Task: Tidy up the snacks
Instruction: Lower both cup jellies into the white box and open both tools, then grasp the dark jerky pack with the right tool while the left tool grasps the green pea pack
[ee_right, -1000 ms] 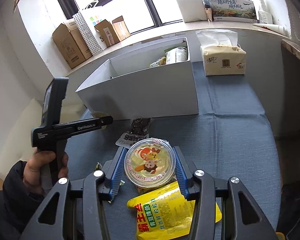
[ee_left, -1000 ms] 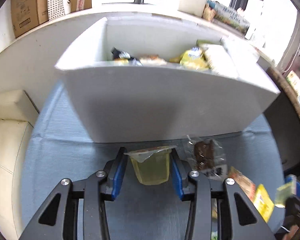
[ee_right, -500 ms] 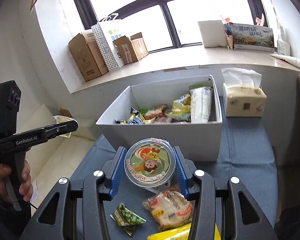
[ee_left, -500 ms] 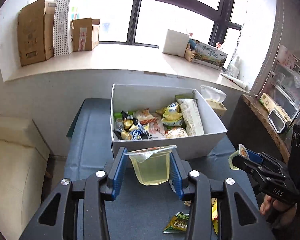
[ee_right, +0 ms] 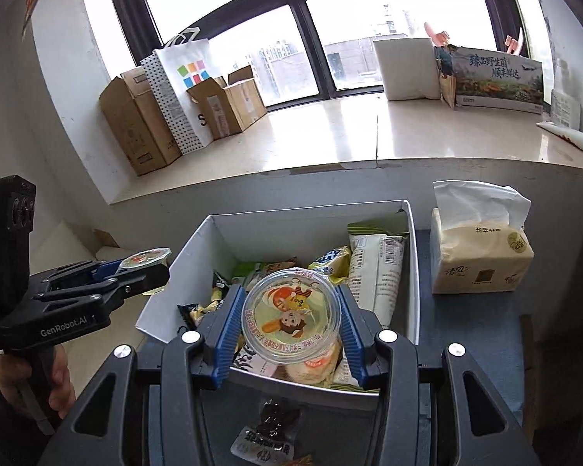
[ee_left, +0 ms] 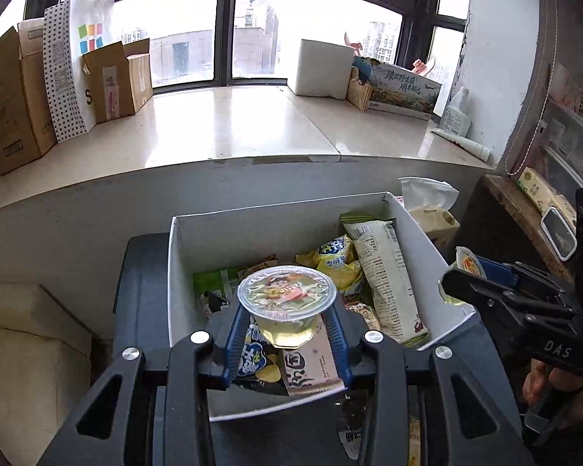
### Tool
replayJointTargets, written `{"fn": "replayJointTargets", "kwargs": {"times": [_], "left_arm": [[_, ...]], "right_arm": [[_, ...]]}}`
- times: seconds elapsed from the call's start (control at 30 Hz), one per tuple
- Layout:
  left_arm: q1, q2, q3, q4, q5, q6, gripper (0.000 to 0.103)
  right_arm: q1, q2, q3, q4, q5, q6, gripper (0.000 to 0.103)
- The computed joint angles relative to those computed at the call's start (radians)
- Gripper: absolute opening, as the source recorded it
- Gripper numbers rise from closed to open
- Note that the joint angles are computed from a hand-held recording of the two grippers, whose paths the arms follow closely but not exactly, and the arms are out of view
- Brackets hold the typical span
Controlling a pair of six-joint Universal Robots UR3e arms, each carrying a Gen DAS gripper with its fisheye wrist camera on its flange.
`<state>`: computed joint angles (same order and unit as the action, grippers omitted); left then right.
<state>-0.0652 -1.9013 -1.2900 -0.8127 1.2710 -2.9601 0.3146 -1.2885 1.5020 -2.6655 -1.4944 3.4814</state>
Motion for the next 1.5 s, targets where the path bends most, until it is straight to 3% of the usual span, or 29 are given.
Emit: {"fn": "replayJointTargets", "kwargs": {"times": [0.1,0.37,0.4,0.43,0.47,0.53,0.87,1.0,1.27,1.5], "left_arm": [[0.000,-0.096,0.113,-0.037,0.016,-0.034,0.042],[0.002,-0.116,0.131,-0.013,0.021,-0.019,0.042],[0.002,-0.124,0.146,-0.024,0.019,-0.015,0.043],[0.001,-0.139,0.174,-0.047,0.020,-0.011,0.055],[-0.002,-0.146,0.182,-0.049,0.028,-0.017,0.077],[-0.001,-0.148,0.173,-0.028,0.034,-0.023,0.102],[-0.005,-0.109,0.100,0.009,0.056,0.012,0.102],[0.007,-0.037,0.019,0.011,0.019,0.036,0.103],[0.120,0.269,-0.332,0.021,-0.187,0.113,0.103],[0.220,0.561,-0.655,0.035,-0.240,0.154,0.103]], "right_arm": [[-0.012,0.015,-0.005,0.006,0.013,0.007,0.051],[-0.025,0.043,-0.036,0.030,0.003,-0.010,0.051],[-0.028,0.054,-0.048,0.041,0.000,-0.010,0.056],[-0.027,0.068,-0.069,0.058,-0.013,-0.008,0.082],[-0.024,0.083,-0.096,0.091,-0.032,-0.006,0.097],[-0.019,0.091,-0.109,0.106,-0.079,0.012,0.103],[-0.054,0.003,0.059,0.008,-0.008,0.002,0.103],[-0.058,-0.083,0.161,-0.054,0.022,0.018,0.103],[0.010,-0.301,0.448,-0.197,0.045,0.010,0.103],[0.201,-0.207,0.503,-0.189,-0.088,0.087,0.103]]}}
